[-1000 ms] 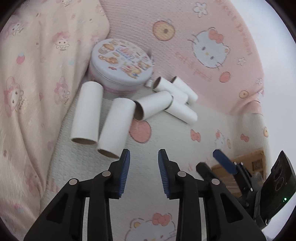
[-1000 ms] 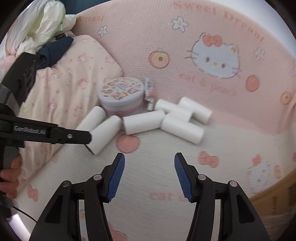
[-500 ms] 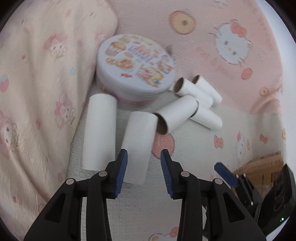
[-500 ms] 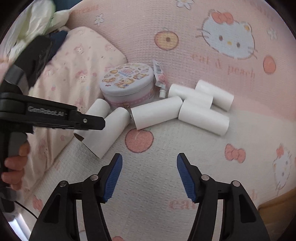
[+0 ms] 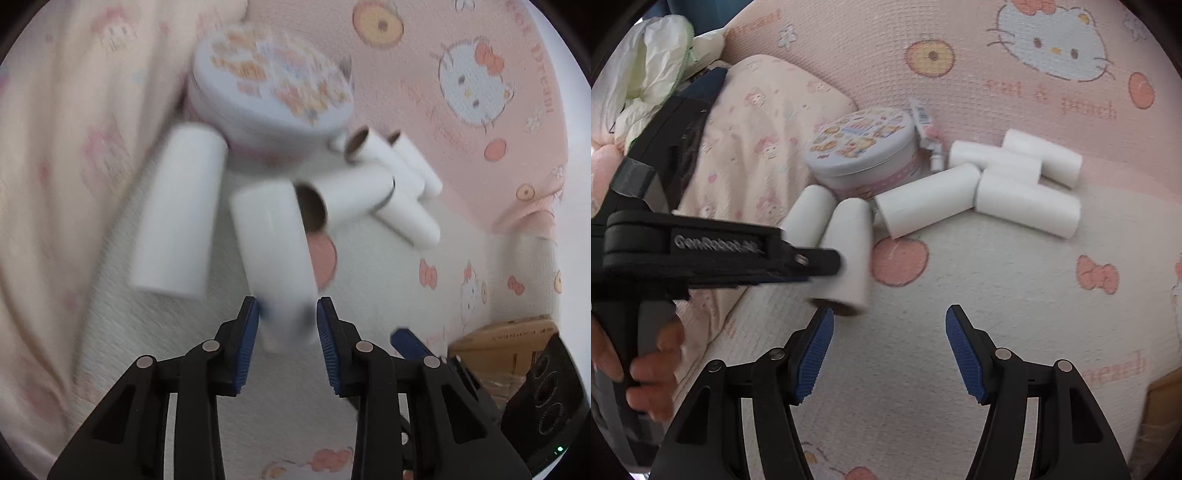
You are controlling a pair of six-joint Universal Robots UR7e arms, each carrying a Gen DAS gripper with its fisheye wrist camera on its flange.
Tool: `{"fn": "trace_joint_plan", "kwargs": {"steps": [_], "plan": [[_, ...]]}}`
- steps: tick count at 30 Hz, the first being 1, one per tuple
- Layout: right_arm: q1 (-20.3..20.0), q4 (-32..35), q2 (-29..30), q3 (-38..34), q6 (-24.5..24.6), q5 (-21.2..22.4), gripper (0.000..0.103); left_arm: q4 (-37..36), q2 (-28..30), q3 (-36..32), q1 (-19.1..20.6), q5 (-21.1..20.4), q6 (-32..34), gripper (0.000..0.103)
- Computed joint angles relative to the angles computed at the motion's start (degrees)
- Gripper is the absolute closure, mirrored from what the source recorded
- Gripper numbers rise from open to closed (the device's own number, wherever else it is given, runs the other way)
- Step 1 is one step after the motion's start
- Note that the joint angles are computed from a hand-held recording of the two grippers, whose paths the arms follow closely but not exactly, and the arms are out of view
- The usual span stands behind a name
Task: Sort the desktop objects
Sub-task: 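Move the left gripper onto an upright white tube near the tin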
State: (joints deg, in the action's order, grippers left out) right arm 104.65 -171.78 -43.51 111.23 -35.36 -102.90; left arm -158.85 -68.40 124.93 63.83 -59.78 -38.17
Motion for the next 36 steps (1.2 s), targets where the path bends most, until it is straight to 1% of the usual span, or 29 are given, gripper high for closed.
{"fn": "trace_joint_plan", "kwargs": {"steps": [2, 5, 7, 9, 13, 15, 16, 17, 18, 19, 20, 22, 26, 30, 33, 36], "plan": [[0.0, 0.8, 0.1, -0.2, 0.1, 0.6, 0.042, -3.3, 0.8, 1.0, -0.4, -0.2, -0.2, 0.067], [-0.1, 2.4, 0.4, -1.1, 0.1, 1.3, 0.042, -5.7, 1.2, 1.5, -0.6, -0.3, -1.1, 0.067], [-0.1, 1.0, 1.0, -1.4, -1.6, 1.2, 0.042, -7.4, 0.9, 1.7, 0.0, -2.1, -1.9, 0.066], [-0.1, 1.1, 1.3, -2.0, -2.4, 1.1, 0.042, -8.0, 1.0, 1.4, 0.6, -3.5, -2.2, 0.065], [-0.3, 3.0, 1.8, -3.4, -0.5, 2.2, 0.042, -11.0, 1.5, 1.3, 2.0, -5.4, -3.3, 0.062], [-0.3, 4.0, 2.1, -4.1, 0.6, 2.3, 0.042, -14.3, 1.9, 1.6, 3.2, -7.4, -4.2, 0.062], [-0.2, 4.8, 2.3, -4.4, 1.0, 2.3, 0.042, -15.5, 2.0, 1.7, 3.9, -9.0, -4.2, 0.062], [-0.2, 5.3, 2.4, -4.6, 1.0, 2.5, 0.042, -16.4, 2.1, 1.6, 4.8, -11.2, -4.1, 0.063], [-0.2, 5.4, 2.6, -4.6, 1.0, 2.6, 0.042, -17.8, 2.3, 1.8, 5.4, -12.3, -4.4, 0.067], [-0.2, 5.4, 2.8, -4.7, 0.8, 2.6, 0.042, -18.8, 2.4, 2.1, 5.8, -12.7, -4.7, 0.08], [-0.1, 5.4, 3.0, -4.8, 0.4, 2.6, 0.042, -18.5, 2.4, 2.1, 5.9, -12.9, -4.8, 0.086], [-0.3, 5.3, 3.1, -4.7, -0.8, 3.0, 0.042, -19.8, 2.6, 2.5, 6.2, -13.9, -4.7, 0.088], [-0.9, 6.3, 3.1, -4.8, -2.7, 5.0, 0.042, -20.5, 2.6, 3.2, 5.2, -12.7, -4.3, 0.088], [-1.1, 6.2, 3.3, -4.9, -3.8, 5.5, 0.042, -21.7, 3.0, 3.4, 5.5, -13.0, -4.8, 0.088], [-1.1, 5.5, 3.4, -4.9, -5.0, 5.4, 0.042, -21.7, 3.0, 3.4, 5.6, -13.2, -5.2, 0.088], [-1.2, 5.7, 3.7, -5.5, -4.3, 4.4, 0.042, -20.0, 2.5, 3.0, 5.1, -11.9, -4.8, 0.088]]}}
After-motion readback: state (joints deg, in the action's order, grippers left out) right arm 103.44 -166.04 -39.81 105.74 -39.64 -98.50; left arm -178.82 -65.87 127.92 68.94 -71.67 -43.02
